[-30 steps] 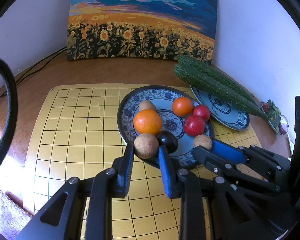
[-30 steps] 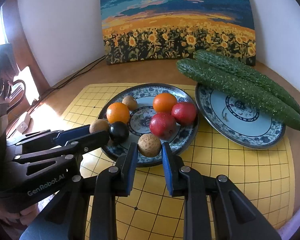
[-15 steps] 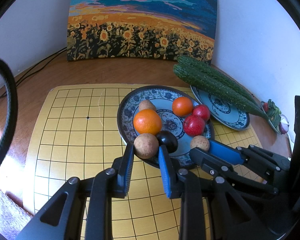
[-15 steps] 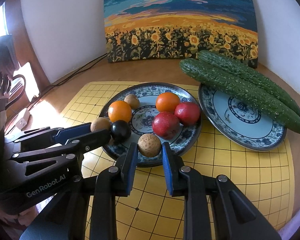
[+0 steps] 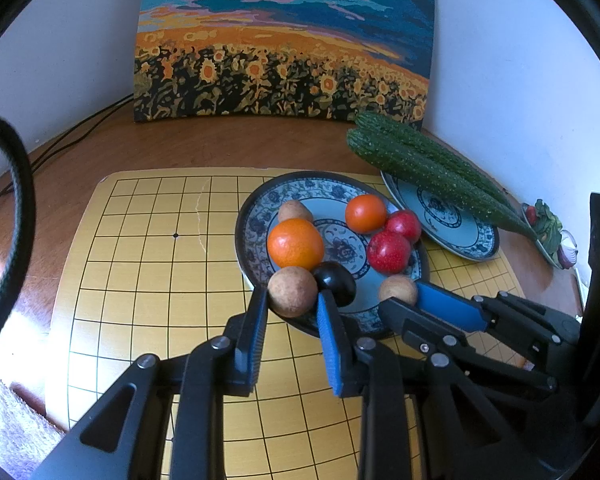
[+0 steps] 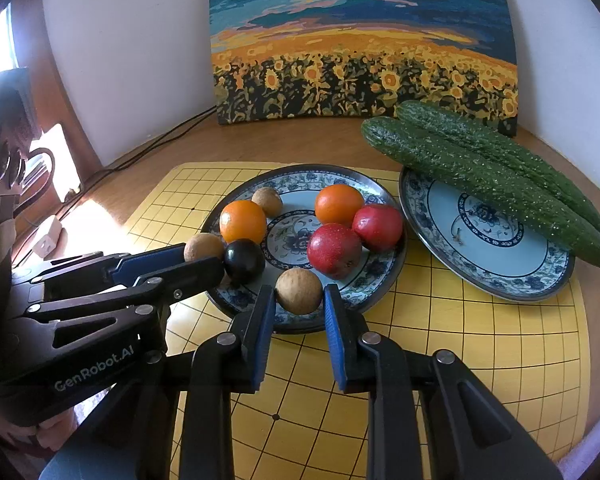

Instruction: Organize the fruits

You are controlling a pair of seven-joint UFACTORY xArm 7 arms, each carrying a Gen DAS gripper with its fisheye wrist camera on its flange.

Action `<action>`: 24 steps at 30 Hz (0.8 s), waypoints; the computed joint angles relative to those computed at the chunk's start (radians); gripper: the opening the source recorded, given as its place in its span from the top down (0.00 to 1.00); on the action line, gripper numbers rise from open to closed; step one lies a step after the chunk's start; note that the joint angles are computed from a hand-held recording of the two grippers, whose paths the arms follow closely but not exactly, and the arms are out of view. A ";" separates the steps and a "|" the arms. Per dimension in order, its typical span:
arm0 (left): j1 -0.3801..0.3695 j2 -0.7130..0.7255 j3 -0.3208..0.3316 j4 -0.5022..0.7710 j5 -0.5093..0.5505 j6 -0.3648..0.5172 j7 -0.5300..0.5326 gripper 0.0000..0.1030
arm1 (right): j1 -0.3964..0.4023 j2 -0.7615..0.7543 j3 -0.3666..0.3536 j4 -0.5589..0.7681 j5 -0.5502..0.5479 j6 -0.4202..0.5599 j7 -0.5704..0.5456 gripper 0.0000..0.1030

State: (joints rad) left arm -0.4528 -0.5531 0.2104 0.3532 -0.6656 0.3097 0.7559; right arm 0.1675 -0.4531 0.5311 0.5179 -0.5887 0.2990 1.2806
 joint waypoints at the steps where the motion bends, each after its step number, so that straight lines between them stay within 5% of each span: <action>1: 0.000 0.000 0.002 0.001 -0.001 0.001 0.003 0.75 | -0.002 -0.002 0.002 0.000 -0.002 0.003 0.002 0.73; 11: 0.003 0.001 -0.001 0.005 -0.014 0.011 0.015 0.76 | 0.012 -0.044 -0.001 -0.022 0.003 0.036 0.035 0.51; 16: 0.001 -0.023 0.003 -0.005 -0.017 0.012 0.025 0.75 | 0.017 -0.076 0.008 -0.034 0.015 0.050 0.039 0.48; 24: 0.030 -0.071 -0.015 -0.024 0.028 0.025 -0.013 0.60 | 0.037 -0.115 0.012 -0.051 0.046 0.072 0.030 0.46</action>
State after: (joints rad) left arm -0.4228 -0.6246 0.1958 0.3294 -0.6376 0.3352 0.7431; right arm 0.2050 -0.5682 0.5427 0.4667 -0.5430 0.3712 1.3104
